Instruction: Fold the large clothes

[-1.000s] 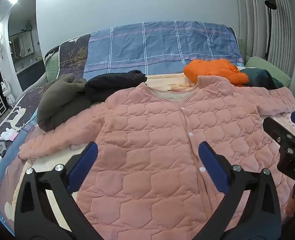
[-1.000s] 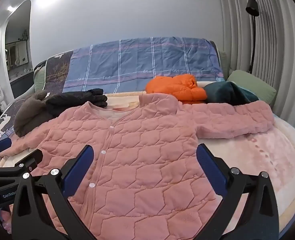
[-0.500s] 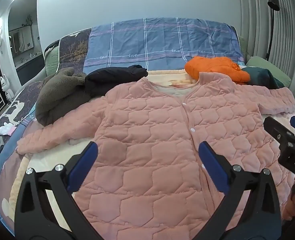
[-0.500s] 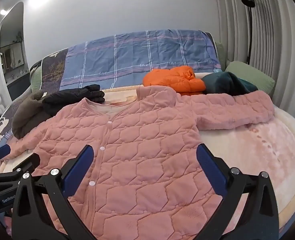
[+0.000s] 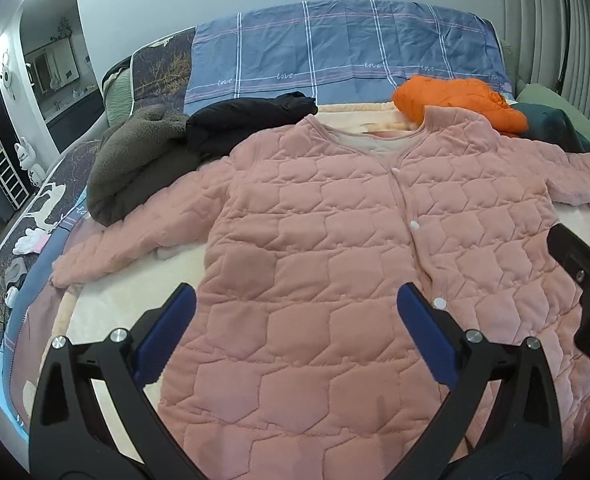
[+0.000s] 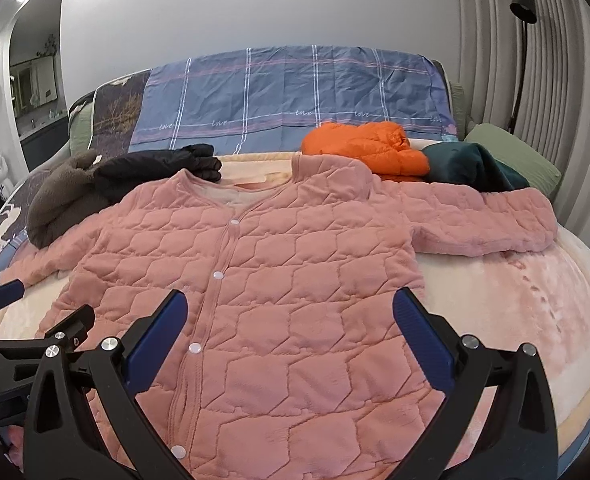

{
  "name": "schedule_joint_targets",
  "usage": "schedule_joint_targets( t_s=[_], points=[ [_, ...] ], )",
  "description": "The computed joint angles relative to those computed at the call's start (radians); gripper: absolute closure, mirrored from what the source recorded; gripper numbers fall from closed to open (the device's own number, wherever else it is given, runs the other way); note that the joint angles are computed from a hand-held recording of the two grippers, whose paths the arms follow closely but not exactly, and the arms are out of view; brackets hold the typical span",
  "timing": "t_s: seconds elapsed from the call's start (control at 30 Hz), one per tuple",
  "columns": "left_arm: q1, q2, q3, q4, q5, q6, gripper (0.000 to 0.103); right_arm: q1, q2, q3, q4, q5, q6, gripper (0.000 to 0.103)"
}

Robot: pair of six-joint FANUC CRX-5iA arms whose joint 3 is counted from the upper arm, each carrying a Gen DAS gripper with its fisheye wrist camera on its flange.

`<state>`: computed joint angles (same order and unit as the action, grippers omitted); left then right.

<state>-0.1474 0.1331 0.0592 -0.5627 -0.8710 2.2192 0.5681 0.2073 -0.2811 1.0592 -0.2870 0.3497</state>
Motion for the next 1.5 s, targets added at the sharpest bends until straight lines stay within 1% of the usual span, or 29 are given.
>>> schedule_joint_targets(
  t_s=[0.1, 0.27, 0.5, 0.63, 0.8, 0.93, 1.07, 1.3, 1.5],
  points=[
    [0.000, -0.001, -0.002, -0.001, 0.002, 0.004, 0.002, 0.004, 0.004, 0.005, -0.009, -0.007, 0.011, 0.001],
    [-0.011, 0.008, 0.013, -0.024, -0.025, 0.015, 0.002, 0.013, 0.011, 0.017, -0.041, -0.029, 0.037, 0.001],
    [-0.016, 0.005, 0.010, -0.041, -0.024, 0.022, 0.002, 0.022, 0.019, 0.029, -0.069, -0.048, 0.065, 0.001],
    [0.001, 0.007, 0.004, 0.004, -0.014, -0.011, 0.002, 0.028, 0.021, 0.035, -0.087, -0.056, 0.085, 0.001],
    [0.062, 0.012, -0.020, 0.170, 0.008, -0.121, 0.002, 0.035, 0.027, 0.045, -0.119, -0.070, 0.113, 0.001],
    [0.061, 0.021, -0.017, 0.176, -0.001, -0.121, 0.002, 0.038, 0.030, 0.053, -0.144, -0.080, 0.134, 0.001],
    [0.070, 0.024, -0.021, 0.208, 0.003, -0.137, 0.002, 0.040, 0.032, 0.057, -0.154, -0.084, 0.141, 0.001],
    [0.082, 0.032, -0.024, 0.246, 0.005, -0.165, 0.002, 0.040, 0.034, 0.058, -0.154, -0.088, 0.140, 0.001],
    [0.084, 0.033, -0.026, 0.253, 0.009, -0.169, 0.002, 0.039, 0.034, 0.055, -0.148, -0.086, 0.134, 0.001]
  ],
)
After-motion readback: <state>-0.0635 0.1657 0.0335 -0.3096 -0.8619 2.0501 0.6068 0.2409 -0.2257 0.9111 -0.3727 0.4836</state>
